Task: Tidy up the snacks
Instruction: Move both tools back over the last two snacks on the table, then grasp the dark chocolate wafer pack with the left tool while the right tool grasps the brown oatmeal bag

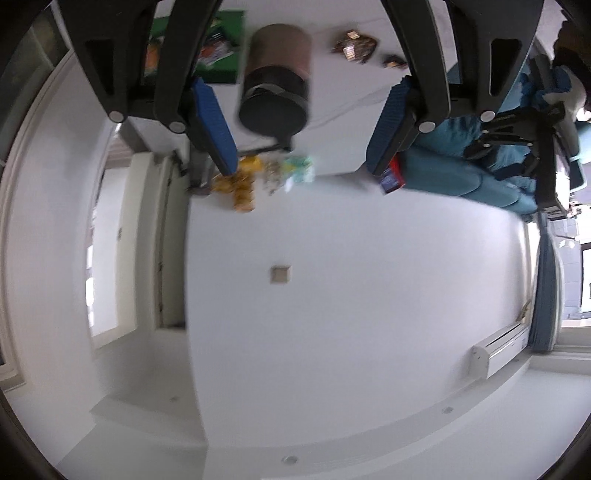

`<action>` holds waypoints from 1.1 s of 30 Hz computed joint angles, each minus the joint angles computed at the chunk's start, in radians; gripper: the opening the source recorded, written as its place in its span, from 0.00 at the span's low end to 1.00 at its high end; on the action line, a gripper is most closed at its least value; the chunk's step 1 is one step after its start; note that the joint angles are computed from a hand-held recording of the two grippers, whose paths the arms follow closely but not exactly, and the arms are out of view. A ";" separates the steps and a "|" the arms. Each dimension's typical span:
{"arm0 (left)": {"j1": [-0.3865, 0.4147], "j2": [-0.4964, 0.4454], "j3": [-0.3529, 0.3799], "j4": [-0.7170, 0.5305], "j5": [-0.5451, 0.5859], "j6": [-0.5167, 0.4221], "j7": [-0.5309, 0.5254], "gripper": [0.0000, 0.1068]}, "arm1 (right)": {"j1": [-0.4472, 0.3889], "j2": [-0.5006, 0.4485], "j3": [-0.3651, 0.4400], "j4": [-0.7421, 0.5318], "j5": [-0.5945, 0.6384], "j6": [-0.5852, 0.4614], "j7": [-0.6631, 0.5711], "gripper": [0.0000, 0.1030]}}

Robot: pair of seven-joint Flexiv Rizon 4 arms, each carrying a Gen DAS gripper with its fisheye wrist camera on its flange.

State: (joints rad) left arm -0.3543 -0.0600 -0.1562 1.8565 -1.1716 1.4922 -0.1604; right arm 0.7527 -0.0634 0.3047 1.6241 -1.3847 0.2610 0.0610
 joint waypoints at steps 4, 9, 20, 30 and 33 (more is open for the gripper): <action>0.044 -0.020 0.035 0.017 0.148 -0.103 -0.135 0.72 | -0.008 -0.073 -0.028 -0.038 0.076 0.108 -0.007 0.84; 0.098 -0.063 0.045 0.036 0.343 -0.177 -0.294 0.72 | -0.029 -0.135 -0.070 -0.018 0.210 0.283 0.038 0.85; 0.162 -0.141 0.002 0.086 0.476 -0.228 -0.303 0.79 | -0.060 -0.277 -0.130 0.028 0.517 0.493 0.003 1.00; 0.161 -0.263 0.002 -0.002 0.670 -0.252 -0.420 0.83 | -0.075 -0.392 -0.173 -0.038 0.697 0.550 -0.113 1.00; 0.147 -0.312 0.012 -0.046 0.763 -0.253 -0.462 0.83 | -0.082 -0.426 -0.189 -0.060 0.737 0.576 -0.126 1.00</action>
State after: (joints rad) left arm -0.2068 -0.3716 -0.1442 1.8104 -0.4086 1.2390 -0.6228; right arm 0.6706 -0.4890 0.1159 1.5637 -0.6480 0.8372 -0.0653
